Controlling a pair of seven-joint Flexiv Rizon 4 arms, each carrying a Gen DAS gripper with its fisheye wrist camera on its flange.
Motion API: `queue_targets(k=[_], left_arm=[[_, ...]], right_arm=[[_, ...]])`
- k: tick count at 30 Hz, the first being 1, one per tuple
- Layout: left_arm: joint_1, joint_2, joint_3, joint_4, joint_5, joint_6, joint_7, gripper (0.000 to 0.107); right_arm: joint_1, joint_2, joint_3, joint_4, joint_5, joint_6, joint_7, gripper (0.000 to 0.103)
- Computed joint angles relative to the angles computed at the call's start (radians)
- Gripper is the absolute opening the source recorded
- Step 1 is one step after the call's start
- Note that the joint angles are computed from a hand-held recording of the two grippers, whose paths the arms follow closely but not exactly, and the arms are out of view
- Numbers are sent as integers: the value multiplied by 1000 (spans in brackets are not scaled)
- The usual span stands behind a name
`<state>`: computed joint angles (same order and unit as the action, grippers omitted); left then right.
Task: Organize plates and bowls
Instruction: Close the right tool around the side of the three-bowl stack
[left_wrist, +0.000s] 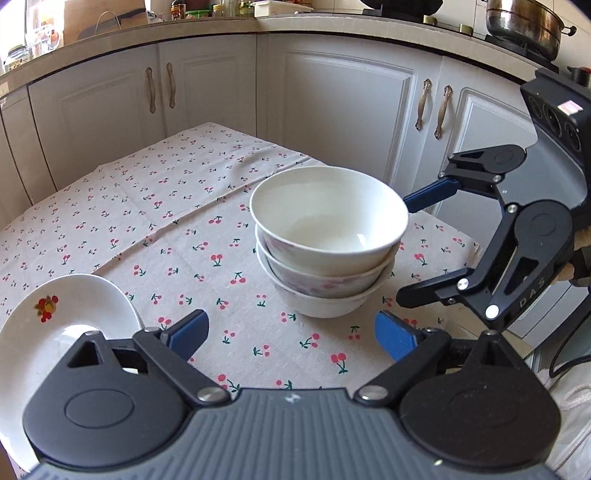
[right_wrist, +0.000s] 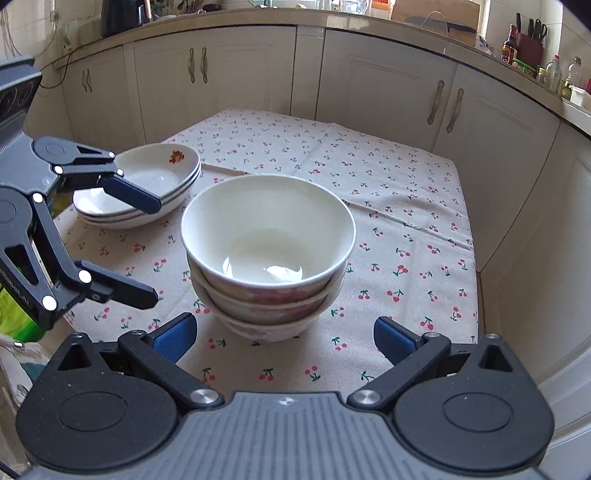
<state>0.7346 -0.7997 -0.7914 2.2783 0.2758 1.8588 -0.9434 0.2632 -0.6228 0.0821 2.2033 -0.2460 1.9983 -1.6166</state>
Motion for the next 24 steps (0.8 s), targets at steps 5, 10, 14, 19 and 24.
queue_targets(k=[5, 10, 14, 19, 24], left_arm=[[-11, -8, 5, -22, -14, -42, 27, 96], [-33, -18, 10, -52, -53, -87, 71, 96], [-47, -21, 11, -72, -89, -133, 122, 96], [-59, -20, 9, -93, -141, -192, 199, 96], [-83, -12, 19, -115, -196, -243, 283, 96]], right_arm=[[71, -31, -60, -11, 37, -3, -43, 103], [60, -69, -50, -48, 29, -50, -45, 103], [-1, -91, 2, -71, -10, -81, -28, 103], [-95, -103, 81, -90, -76, -114, -2, 103], [-94, -125, 69, -69, -86, -21, -17, 103]])
